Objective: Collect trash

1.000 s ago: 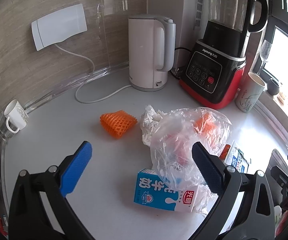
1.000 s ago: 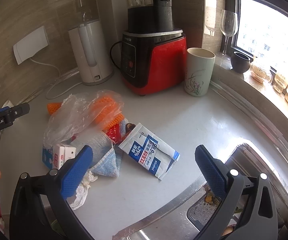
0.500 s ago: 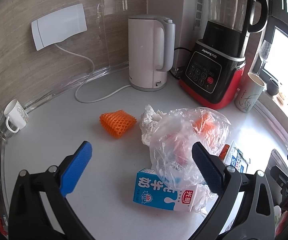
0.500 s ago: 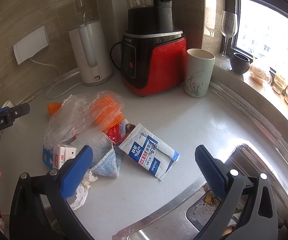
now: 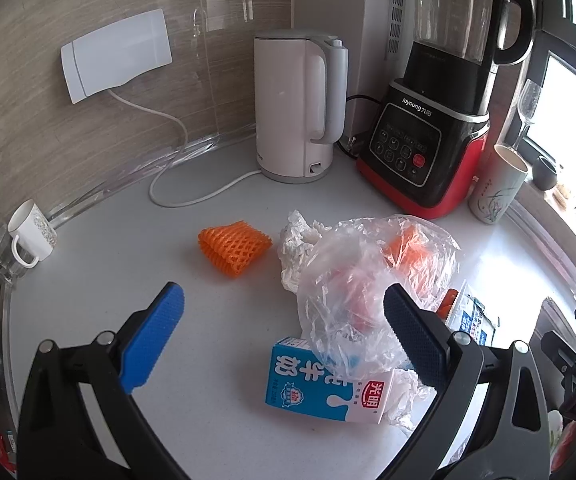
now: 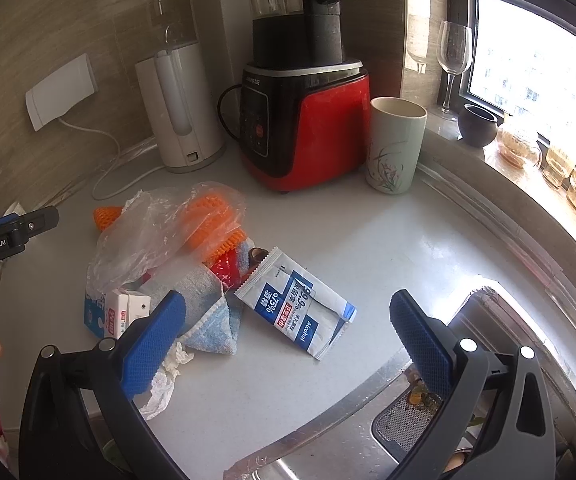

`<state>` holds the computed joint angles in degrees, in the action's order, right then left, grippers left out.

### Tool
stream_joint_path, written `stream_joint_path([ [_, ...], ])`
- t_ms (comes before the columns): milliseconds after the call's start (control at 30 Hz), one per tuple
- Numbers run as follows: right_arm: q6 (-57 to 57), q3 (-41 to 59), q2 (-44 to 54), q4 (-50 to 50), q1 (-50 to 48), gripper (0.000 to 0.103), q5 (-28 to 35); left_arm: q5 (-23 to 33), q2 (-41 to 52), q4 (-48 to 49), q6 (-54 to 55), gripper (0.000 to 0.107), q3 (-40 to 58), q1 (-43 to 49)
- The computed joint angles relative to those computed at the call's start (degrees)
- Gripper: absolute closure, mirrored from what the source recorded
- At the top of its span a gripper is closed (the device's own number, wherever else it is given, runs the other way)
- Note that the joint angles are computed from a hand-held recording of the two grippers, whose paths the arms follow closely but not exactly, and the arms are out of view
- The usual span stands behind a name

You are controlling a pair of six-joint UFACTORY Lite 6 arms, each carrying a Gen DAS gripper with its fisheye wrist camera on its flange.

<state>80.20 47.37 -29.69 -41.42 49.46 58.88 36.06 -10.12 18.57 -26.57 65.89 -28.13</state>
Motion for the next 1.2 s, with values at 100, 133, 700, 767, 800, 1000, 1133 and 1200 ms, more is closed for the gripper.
stream_joint_path([
  [100, 0.06, 0.06, 0.07, -0.09, 0.08, 0.002, 0.1, 0.0, 0.0, -0.17, 0.12, 0.011, 0.01, 0.04],
  [133, 0.08, 0.01, -0.05, -0.15, 0.12, 0.002, 0.18, 0.06, 0.06, -0.3, 0.23, 0.012, 0.14, 0.05],
  [700, -0.4, 0.21, -0.18, 0.15, -0.08, 0.002, 0.17, 0.49, 0.19, 0.4, -0.42, 0.012, 0.7, -0.37],
  [767, -0.59, 0.18, -0.24, 0.3, -0.21, 0.002, 0.11, 0.52, 0.24, 0.19, -0.33, 0.012, 0.76, -0.32],
  [800, -0.59, 0.2, -0.24, 0.26, -0.18, 0.002, 0.18, 0.52, 0.19, 0.1, -0.18, 0.012, 0.71, -0.21],
  [1000, -0.65, 0.13, -0.32, 0.31, -0.19, 0.002, 0.21, 0.41, 0.42, -0.53, 0.59, 0.012, 0.8, 0.33],
  [1133, -0.48, -0.22, -0.47, 0.17, -0.28, 0.002, 0.16, -0.15, 0.89, -1.0, 1.39, 0.012, 0.73, 0.97],
  [1200, -0.51, -0.66, -0.55, 0.17, -0.76, 0.002, -0.35, -1.23, 1.36, -2.27, 3.36, 0.011, 0.46, 2.11],
])
